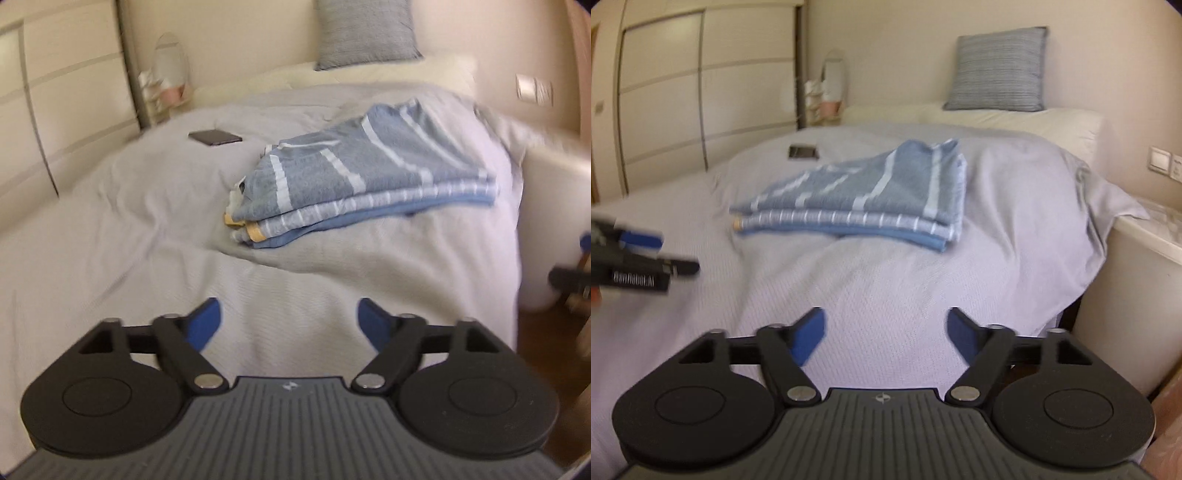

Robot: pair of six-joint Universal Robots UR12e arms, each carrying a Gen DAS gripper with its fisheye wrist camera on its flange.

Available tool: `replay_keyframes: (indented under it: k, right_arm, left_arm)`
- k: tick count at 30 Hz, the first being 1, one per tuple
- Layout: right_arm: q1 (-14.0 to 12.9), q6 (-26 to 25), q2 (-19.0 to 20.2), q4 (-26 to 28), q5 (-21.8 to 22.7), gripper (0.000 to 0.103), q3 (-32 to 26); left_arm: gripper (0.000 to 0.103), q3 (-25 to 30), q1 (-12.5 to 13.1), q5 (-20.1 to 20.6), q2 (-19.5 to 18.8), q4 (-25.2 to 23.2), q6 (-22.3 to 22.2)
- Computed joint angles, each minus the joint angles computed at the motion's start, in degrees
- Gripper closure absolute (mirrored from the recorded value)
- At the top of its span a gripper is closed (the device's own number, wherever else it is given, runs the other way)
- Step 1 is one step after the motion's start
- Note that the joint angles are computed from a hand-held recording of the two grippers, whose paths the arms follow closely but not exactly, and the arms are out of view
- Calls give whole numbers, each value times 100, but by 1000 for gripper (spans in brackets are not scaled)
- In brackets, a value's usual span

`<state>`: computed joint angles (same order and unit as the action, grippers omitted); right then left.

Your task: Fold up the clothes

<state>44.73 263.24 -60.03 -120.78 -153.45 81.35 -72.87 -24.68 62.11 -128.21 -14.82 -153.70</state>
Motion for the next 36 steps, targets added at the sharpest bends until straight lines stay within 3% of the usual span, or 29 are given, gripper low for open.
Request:
replay_keyframes:
  k: [1,3,6,14,18,22,26,36]
  right_arm:
    - [15,185,-19,152,-41,8,-33]
    - [18,385,-64,284,-75,4,-58]
    - [-25,584,-157,415,18,3,-76]
    - [-68,950,-270,549,163,2,-204]
    - [-81,895,-237,675,354,0,-386]
    - [-63,1084,-145,1304,421,0,-716]
    - [-30,1444,-98,1716,541,0,-914]
    - [59,1927,-37,2116,759,0,-1088]
  left_arm:
    - [10,-1,2,-40,16,11,-214]
    - [1,19,-8,-9,36,62,-581]
    - [1,79,-38,123,70,28,-997]
    - [1,-6,-28,404,249,-7,-1443]
    - [1,-160,10,430,380,98,-1355]
    - [1,-299,44,473,508,127,-1169]
    - [1,-368,73,527,616,-102,-973]
    - [1,-594,134,246,798,-496,-699]
